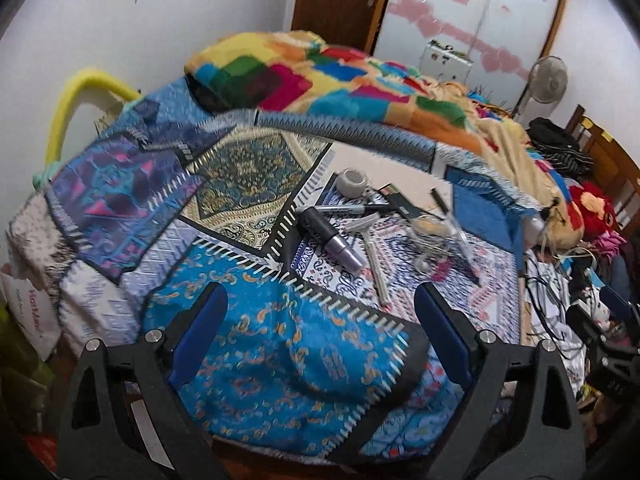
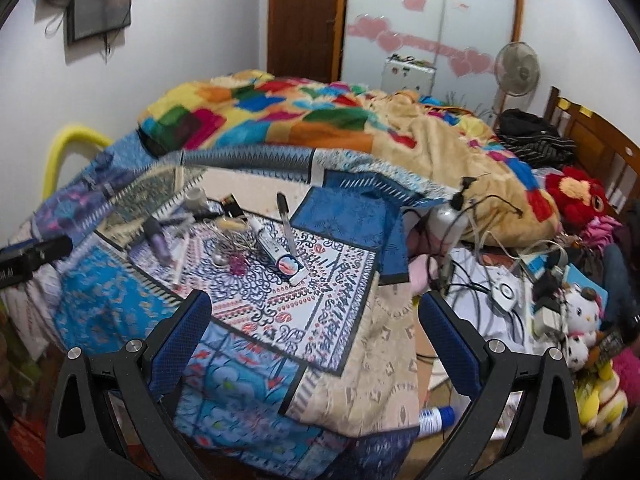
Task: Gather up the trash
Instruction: 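Move both tools down toward the small items on the blanket, then grasp the black cylinder with purple end with the left tool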
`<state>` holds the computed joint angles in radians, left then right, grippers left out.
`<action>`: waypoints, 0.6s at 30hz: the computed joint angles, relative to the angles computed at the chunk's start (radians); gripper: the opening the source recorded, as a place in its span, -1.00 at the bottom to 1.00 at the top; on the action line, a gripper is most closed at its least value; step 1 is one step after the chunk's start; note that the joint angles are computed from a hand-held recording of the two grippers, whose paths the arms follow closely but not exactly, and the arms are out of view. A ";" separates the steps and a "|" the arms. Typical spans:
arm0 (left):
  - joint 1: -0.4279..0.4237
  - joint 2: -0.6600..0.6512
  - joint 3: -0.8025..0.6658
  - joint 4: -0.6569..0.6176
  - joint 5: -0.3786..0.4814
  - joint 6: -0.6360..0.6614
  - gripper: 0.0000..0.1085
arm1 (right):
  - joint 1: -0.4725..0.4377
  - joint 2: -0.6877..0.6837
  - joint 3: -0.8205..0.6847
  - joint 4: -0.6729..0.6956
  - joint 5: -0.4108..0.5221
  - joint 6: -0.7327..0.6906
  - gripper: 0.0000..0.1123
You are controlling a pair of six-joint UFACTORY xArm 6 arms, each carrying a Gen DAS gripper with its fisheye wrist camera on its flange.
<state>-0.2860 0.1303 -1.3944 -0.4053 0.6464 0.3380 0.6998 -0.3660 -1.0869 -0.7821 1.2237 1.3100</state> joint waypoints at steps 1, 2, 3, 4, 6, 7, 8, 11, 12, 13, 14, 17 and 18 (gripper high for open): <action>-0.002 0.030 -0.023 0.003 0.001 -0.007 0.65 | -0.024 0.009 0.007 0.010 -0.029 -0.023 0.83; -0.005 0.060 -0.047 0.016 0.003 -0.022 0.58 | -0.043 0.016 0.014 0.013 -0.055 -0.042 0.83; -0.009 0.097 -0.078 0.025 0.007 -0.038 0.56 | -0.066 0.028 0.020 0.013 -0.086 -0.065 0.83; -0.011 0.121 -0.101 0.021 0.015 -0.044 0.51 | -0.088 0.039 0.025 0.012 -0.116 -0.085 0.79; -0.014 0.191 -0.173 -0.001 0.049 -0.053 0.39 | -0.133 0.058 0.037 0.026 -0.190 -0.124 0.69; -0.017 0.216 -0.199 -0.001 0.060 -0.060 0.28 | -0.162 0.069 0.042 0.052 -0.235 -0.154 0.58; -0.020 0.242 -0.225 0.003 0.065 -0.069 0.17 | -0.192 0.079 0.044 0.087 -0.281 -0.190 0.52; -0.027 0.307 -0.291 0.003 0.072 -0.088 0.04 | -0.271 0.116 0.053 0.214 -0.397 -0.276 0.22; -0.027 0.325 -0.313 -0.002 0.082 -0.094 0.01 | -0.293 0.131 0.055 0.253 -0.433 -0.306 0.14; -0.025 0.351 -0.347 -0.016 0.099 -0.101 -0.06 | -0.309 0.145 0.055 0.277 -0.457 -0.326 0.07; -0.023 0.373 -0.376 -0.030 0.115 -0.104 -0.14 | -0.322 0.160 0.052 0.293 -0.475 -0.341 0.02; -0.025 0.420 -0.436 -0.041 0.134 -0.123 -0.23 | -0.355 0.198 0.036 0.361 -0.512 -0.408 -0.21; -0.026 0.438 -0.459 -0.036 0.139 -0.129 -0.24 | -0.362 0.209 0.032 0.381 -0.526 -0.427 -0.21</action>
<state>-0.3125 0.5683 -1.8529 -0.4416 0.7853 0.2092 0.3376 -0.1568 -1.0547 -0.4009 0.6974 0.8828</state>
